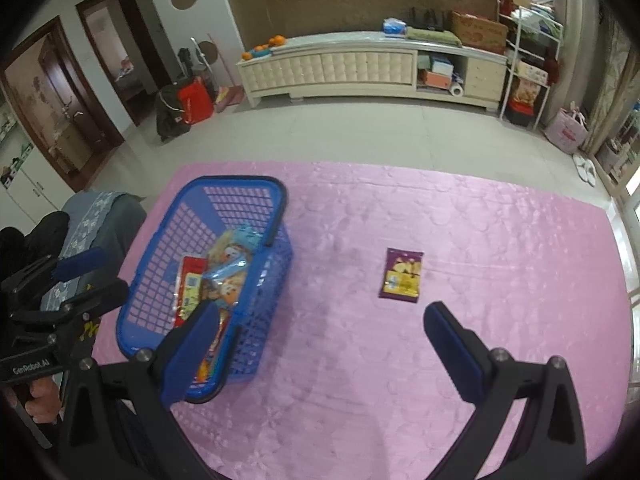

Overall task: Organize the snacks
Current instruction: 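Move the right tool toward the purple chip bag on the table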

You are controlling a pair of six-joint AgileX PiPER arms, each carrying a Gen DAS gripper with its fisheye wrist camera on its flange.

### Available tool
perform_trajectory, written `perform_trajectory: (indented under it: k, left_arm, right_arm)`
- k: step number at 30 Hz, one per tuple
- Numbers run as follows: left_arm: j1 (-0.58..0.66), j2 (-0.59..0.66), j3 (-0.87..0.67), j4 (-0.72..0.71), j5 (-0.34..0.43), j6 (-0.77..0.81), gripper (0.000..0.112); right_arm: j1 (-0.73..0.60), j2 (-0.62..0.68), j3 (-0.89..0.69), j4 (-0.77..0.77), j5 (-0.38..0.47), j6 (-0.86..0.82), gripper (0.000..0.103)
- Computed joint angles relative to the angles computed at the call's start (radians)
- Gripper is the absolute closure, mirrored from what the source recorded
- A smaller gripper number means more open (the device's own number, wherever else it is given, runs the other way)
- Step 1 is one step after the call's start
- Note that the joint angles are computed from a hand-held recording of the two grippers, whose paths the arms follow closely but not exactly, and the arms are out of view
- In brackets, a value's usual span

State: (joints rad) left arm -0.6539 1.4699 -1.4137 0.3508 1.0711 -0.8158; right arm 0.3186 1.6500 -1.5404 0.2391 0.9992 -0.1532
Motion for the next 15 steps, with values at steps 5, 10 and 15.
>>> perform_trajectory:
  k: [5, 10, 15]
  left_arm:
    - [0.029, 0.149, -0.119, -0.037, 0.084, 0.082, 0.042]
    - [0.09, 0.236, -0.158, -0.1, 0.064, 0.135, 0.042]
    - [0.139, 0.299, -0.171, -0.106, 0.029, 0.147, 0.042]
  right_arm:
    - [-0.032, 0.077, -0.064, -0.024, 0.034, 0.033, 0.0]
    - [-0.076, 0.182, -0.142, 0.004, 0.076, 0.033, 0.0]
    - [-0.104, 0.269, -0.203, 0.02, 0.09, 0.022, 0.0]
